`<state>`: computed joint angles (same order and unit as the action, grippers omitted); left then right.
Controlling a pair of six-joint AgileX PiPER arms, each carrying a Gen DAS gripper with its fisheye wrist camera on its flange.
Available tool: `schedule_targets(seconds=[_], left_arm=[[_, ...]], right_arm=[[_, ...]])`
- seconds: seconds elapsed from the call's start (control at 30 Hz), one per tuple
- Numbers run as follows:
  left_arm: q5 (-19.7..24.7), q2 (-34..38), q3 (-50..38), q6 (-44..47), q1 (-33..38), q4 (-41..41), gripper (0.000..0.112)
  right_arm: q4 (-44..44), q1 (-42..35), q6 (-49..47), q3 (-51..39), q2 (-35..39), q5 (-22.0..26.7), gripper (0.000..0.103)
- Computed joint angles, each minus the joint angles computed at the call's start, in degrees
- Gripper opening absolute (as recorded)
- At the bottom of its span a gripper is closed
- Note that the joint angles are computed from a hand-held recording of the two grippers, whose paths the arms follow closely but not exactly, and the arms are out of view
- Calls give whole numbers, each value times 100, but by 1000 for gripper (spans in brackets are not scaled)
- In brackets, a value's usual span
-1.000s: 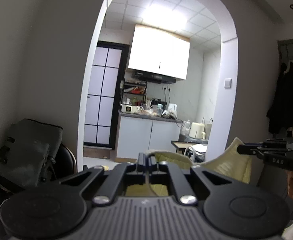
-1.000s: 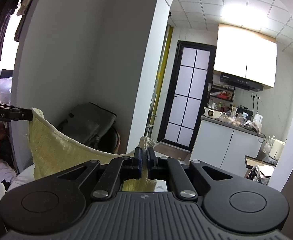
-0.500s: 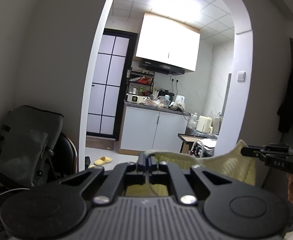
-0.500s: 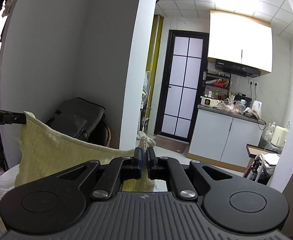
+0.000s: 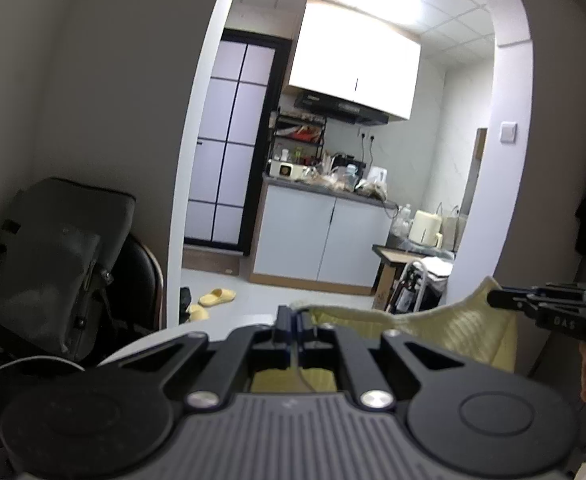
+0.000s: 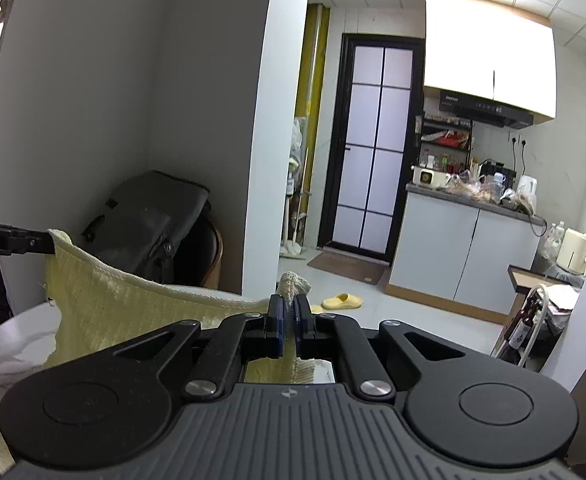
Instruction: Fold towel
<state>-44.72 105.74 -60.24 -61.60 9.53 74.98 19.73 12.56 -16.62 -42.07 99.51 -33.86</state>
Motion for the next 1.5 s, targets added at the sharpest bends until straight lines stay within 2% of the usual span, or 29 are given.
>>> schedule_targets(seconds=[0.43, 0.67, 0.97, 1.07, 1.13, 1.33, 1.43, 1.5], left_arm=[[811, 727, -640, 7, -496, -112, 3], [1369, 1229, -1279, -475, -769, 312, 4], [1873, 1713, -1859, -1143, -917, 1022, 16], [2066, 1817, -1991, -1378, -907, 1219, 26], [2170, 1842, -2027, -1470, -886, 1274, 38], [2270, 1819, -2058, -1663, -795, 1375, 47], [2325, 1835, -2098, -1905, -793, 1634, 48], [2267, 1821, -2081, -2040, -788, 1865, 48]], right_arm=[[-605, -499, 565, -529, 1002, -144, 6], [-1070, -775, 925, -1112, 1724, -52, 6], [-1134, -903, 844, -1767, 2355, 191, 6], [-1038, -912, 707, -1998, 2514, 360, 6], [-921, -911, 577, -2132, 2601, 466, 6], [-442, -908, 112, -2494, 2792, 879, 6], [178, -877, -377, -2655, 2836, 1067, 14], [534, -835, -659, -2624, 2802, 967, 36]])
